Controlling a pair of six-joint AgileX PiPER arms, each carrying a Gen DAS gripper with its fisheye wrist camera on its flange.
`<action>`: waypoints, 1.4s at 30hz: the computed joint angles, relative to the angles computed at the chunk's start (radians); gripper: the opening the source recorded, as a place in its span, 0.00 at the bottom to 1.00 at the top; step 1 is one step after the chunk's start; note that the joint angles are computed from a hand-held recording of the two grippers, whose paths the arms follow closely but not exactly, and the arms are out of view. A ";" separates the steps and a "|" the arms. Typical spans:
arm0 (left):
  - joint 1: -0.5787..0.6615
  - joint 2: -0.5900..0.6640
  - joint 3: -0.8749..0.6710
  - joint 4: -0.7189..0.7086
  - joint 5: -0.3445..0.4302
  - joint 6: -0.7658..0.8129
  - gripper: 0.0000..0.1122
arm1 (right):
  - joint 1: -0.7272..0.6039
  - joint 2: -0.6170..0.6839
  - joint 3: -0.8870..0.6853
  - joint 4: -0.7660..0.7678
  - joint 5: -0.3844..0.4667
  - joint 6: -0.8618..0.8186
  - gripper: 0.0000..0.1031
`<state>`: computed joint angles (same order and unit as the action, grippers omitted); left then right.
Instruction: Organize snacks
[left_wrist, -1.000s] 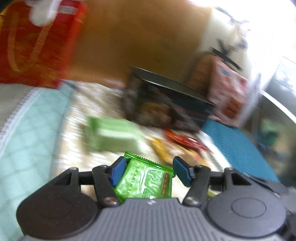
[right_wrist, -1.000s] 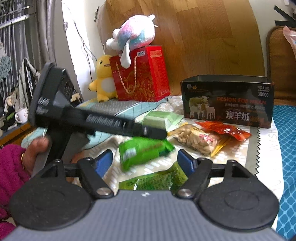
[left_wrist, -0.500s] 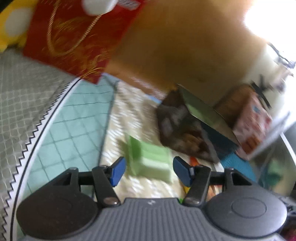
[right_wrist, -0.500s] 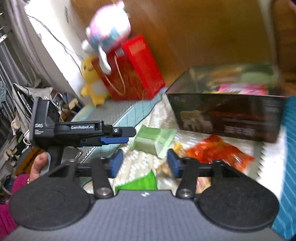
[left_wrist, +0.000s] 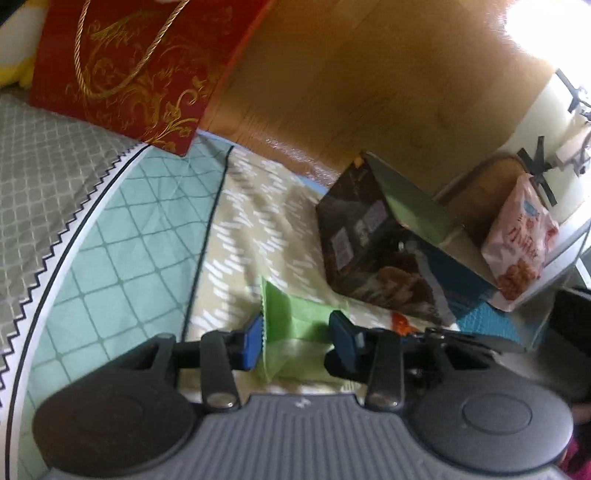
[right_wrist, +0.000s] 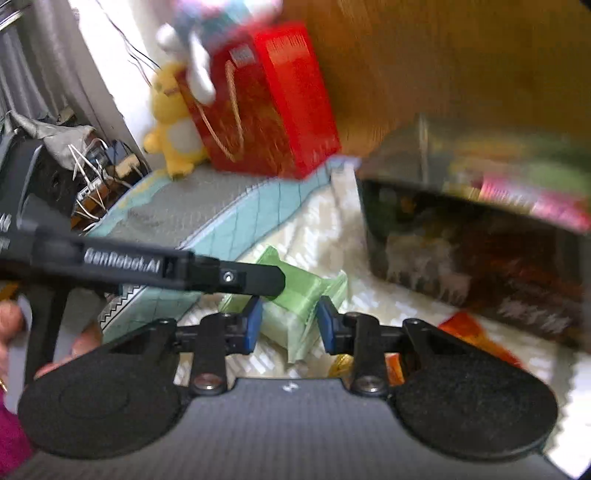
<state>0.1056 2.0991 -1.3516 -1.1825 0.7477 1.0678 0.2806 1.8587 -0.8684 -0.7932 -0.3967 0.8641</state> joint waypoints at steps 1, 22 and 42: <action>0.004 -0.014 0.009 -0.017 0.017 0.017 0.34 | -0.010 -0.028 0.039 0.076 -0.027 -0.086 0.33; -0.322 0.211 -0.522 0.101 -0.076 -0.246 0.38 | -0.238 -0.042 0.108 0.653 -0.217 -0.480 0.44; -0.220 0.141 -0.301 0.174 0.130 -0.192 0.38 | -0.549 0.038 0.257 -0.256 -0.436 0.471 0.45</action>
<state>-0.1149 2.2399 -1.6522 -1.0087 0.8781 0.8763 -0.2681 1.8968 -0.6113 -1.0489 -0.8327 1.3349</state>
